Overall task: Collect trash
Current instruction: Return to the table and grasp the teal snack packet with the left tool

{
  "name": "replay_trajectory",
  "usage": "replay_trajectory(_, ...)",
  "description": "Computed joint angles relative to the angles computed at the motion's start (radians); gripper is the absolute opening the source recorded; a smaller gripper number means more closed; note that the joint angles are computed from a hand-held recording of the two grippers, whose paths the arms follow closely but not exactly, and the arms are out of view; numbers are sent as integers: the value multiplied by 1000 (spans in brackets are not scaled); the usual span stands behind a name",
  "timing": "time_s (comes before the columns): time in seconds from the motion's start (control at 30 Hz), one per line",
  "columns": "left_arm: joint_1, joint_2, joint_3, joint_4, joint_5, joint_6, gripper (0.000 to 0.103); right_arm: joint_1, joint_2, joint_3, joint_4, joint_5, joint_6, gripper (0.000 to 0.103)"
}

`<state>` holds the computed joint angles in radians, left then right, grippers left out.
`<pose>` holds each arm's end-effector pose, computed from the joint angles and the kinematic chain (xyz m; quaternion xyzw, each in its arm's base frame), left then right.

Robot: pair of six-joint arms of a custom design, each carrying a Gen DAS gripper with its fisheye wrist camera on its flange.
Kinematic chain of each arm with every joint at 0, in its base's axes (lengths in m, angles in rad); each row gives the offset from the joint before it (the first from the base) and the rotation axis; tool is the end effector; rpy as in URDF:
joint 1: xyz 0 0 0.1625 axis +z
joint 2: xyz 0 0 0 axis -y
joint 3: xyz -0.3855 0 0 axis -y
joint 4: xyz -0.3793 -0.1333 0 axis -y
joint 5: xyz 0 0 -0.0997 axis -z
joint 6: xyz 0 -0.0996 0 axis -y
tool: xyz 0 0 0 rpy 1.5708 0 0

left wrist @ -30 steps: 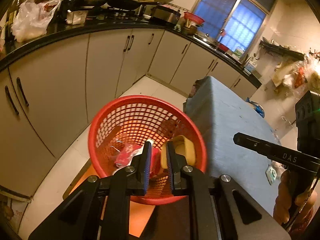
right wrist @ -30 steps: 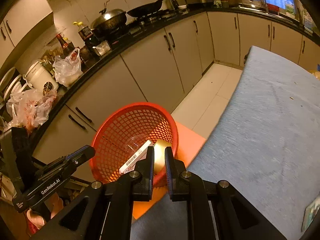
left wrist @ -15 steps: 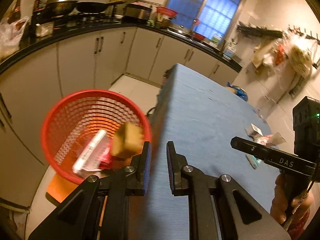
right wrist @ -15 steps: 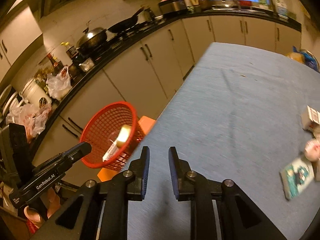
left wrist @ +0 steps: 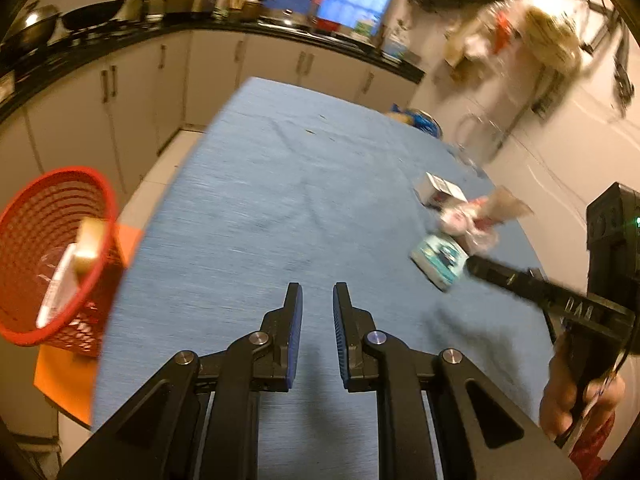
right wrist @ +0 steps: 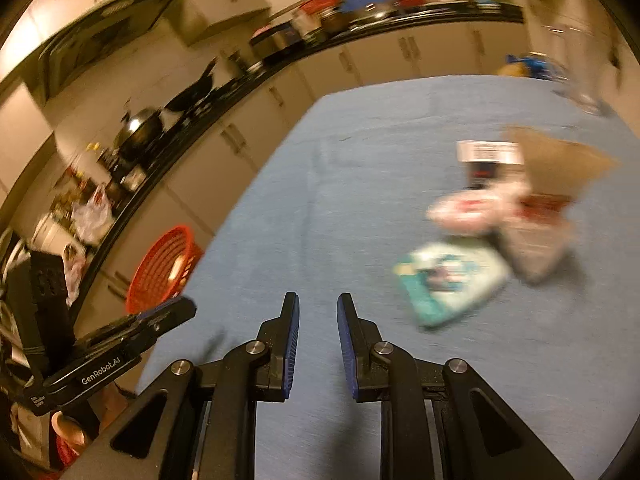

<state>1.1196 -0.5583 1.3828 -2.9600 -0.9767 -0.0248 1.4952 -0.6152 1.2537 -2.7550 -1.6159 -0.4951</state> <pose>-0.1407 -0.7240 0.0719 0.1146 0.9148 -0.3252 0.2104 0.0713 -0.7638 0.1256 0.1945 -0.9429 0.2524 0.0967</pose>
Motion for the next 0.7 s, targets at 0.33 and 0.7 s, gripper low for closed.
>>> replay_trajectory(0.33, -29, 64, -63, 79, -30, 19, 15, -53, -70, 4, -269, -86, -85, 44)
replay_trajectory(0.7, -33, 95, -114, 140, -34, 20, 15, -45, 101, -264, -162, -154, -272, 1)
